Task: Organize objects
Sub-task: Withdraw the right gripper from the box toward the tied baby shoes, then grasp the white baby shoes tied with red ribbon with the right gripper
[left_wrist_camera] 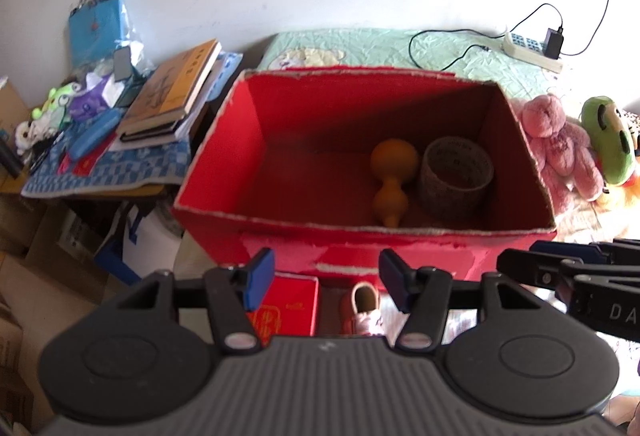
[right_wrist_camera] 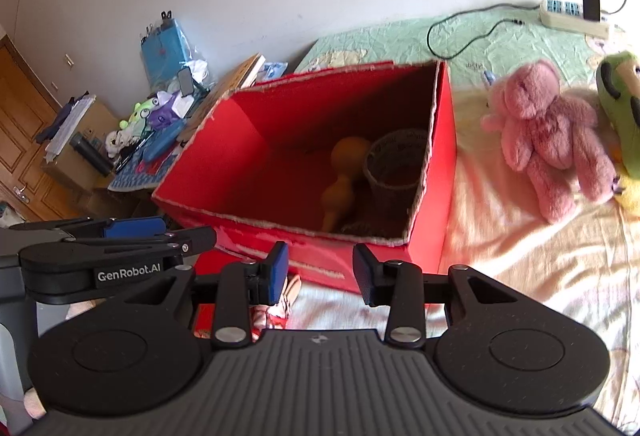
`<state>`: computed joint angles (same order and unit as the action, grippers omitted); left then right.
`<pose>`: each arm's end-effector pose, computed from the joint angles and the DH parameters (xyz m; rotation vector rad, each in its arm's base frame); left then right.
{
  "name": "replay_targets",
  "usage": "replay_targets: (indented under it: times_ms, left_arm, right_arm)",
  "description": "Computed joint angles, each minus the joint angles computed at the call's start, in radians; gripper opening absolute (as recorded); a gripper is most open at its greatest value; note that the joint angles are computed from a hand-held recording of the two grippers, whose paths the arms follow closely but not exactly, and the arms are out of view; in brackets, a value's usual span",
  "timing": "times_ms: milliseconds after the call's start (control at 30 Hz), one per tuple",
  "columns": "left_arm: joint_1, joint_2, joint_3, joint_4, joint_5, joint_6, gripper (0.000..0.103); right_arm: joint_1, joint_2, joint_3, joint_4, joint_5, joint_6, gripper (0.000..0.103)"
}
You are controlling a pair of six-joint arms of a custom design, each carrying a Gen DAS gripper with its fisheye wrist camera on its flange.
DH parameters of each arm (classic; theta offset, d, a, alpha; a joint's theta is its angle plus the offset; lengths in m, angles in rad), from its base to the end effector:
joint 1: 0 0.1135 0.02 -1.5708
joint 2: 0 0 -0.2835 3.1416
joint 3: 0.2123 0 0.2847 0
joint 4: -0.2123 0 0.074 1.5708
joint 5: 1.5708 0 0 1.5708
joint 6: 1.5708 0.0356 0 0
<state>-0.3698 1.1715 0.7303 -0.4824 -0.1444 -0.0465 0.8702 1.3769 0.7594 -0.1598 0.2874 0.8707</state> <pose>0.2377 -0.0866 0.2230 0.3398 2.4574 0.0036 0.2038 0.2260 0.2036 0.1441 2.3673 0.5376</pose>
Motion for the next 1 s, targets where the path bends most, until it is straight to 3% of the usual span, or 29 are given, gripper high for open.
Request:
replay_targets:
  times_ms: [600,1000]
  left_arm:
    - [-0.048,0.088,-0.058,0.013,-0.073,-0.07,0.061]
    - [0.001,0.141,-0.071,0.041,-0.015,-0.031,0.061]
  right_arm:
    - [0.013,0.018,-0.077,0.038,-0.107,0.114,0.04]
    - [-0.007,0.088,-0.037,0.024,-0.17,0.124,0.04]
